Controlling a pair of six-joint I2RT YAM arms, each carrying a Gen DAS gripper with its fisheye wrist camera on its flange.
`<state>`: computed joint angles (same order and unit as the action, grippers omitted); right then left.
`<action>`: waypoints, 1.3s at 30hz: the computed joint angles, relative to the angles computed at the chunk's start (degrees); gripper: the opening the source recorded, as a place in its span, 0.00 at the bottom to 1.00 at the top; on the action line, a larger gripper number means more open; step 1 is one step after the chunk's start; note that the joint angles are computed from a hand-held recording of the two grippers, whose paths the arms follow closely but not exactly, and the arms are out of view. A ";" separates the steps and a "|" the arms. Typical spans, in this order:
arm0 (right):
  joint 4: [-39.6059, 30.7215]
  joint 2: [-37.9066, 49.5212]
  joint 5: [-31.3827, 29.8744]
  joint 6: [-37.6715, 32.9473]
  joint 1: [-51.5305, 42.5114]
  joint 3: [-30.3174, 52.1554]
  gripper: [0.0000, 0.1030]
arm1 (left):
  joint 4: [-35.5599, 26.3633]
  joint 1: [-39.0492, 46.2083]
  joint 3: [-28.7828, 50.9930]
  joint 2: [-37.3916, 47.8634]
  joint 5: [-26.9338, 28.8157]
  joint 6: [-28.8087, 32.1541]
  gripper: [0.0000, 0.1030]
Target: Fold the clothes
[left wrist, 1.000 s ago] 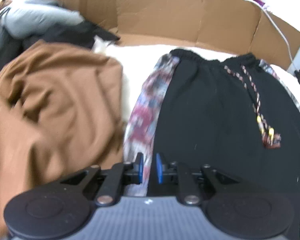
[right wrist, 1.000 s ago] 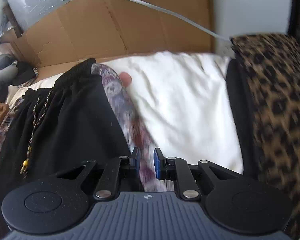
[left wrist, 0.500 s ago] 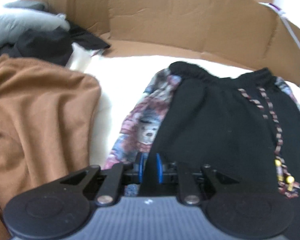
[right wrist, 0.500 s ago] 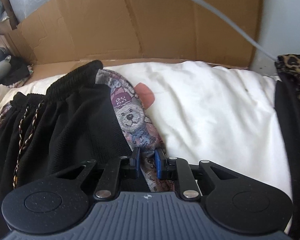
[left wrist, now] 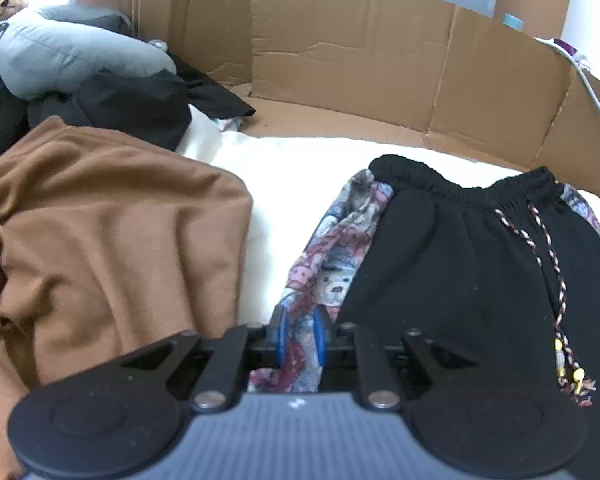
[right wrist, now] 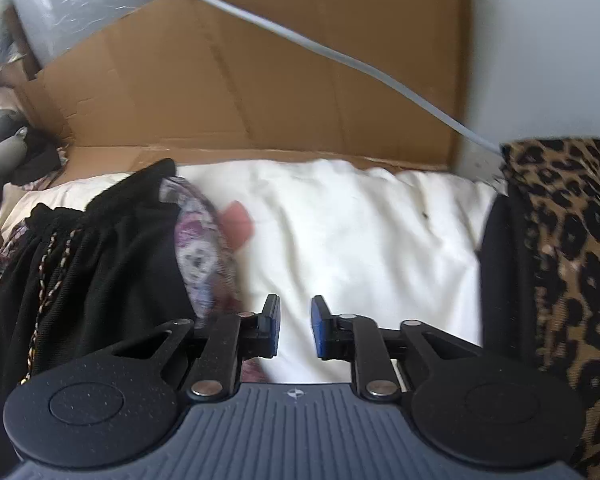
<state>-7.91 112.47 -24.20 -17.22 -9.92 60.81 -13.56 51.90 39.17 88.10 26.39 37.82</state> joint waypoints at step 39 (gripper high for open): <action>4.83 -5.19 13.21 -15.89 6.87 -9.19 0.00 | -0.72 2.38 0.78 1.21 -0.61 3.65 0.16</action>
<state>-3.08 107.29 -10.99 -33.11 -3.05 51.61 -14.28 54.28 39.95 89.32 25.78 41.47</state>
